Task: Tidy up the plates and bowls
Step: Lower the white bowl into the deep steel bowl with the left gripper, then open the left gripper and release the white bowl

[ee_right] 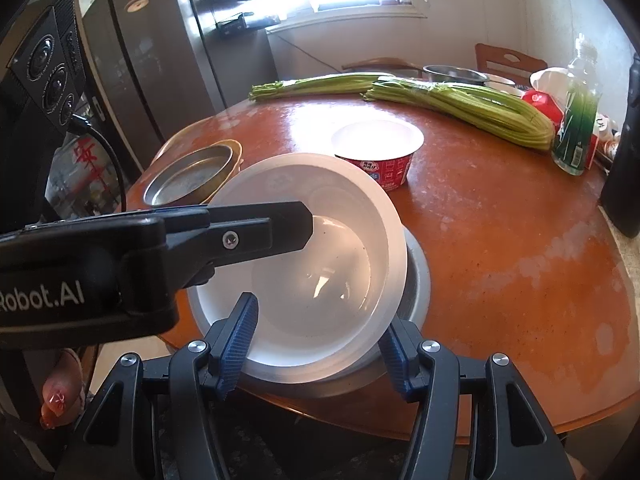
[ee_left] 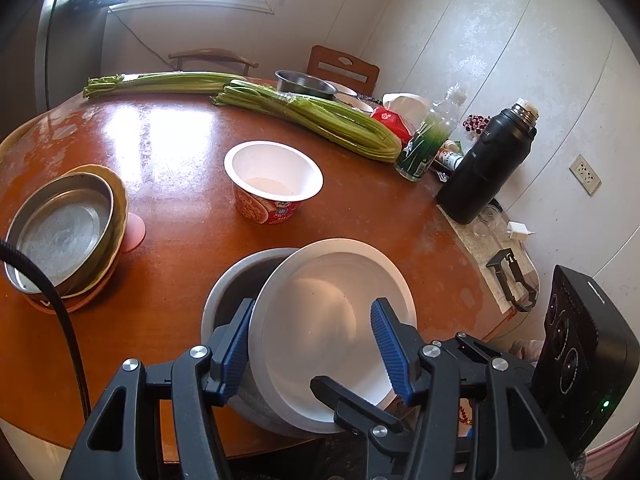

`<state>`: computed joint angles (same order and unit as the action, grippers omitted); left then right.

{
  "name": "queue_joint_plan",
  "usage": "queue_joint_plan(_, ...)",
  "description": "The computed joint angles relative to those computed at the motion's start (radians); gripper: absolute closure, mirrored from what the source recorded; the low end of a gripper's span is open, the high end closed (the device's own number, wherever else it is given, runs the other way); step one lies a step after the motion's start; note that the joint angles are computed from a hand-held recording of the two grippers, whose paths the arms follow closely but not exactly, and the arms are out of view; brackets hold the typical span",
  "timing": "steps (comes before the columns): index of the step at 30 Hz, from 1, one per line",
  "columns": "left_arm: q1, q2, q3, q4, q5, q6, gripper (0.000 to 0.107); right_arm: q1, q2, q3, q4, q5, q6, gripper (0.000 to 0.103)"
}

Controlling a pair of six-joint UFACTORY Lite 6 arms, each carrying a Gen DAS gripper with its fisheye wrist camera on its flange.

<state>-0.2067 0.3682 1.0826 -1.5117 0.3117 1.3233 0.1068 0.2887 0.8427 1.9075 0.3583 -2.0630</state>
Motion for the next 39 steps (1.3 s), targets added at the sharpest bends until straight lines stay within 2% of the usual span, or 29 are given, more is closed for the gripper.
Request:
queue_joint_plan(19, 0.008, 0.098, 0.064, 0.032, -0.007, -0.044, 0.05, -0.002, 0.063, 0.045, -0.012, 0.002, 0.022, 0.042)
queue_joint_plan(24, 0.014, 0.13, 0.089, 0.035, 0.002, -0.051, 0.05, 0.023, 0.072, 0.051, 0.09, -0.034, -0.076, 0.042)
queue_joint_plan(32, 0.021, 0.162, 0.112, 0.038, 0.017, -0.049, 0.05, 0.073, 0.085, 0.047, 0.425, -0.087, -0.413, 0.042)
queue_joint_plan(39, 0.033, 0.163, 0.11, 0.033, 0.016, -0.04, 0.05, 0.08, 0.085, 0.044, 0.568, -0.091, -0.557, 0.042)
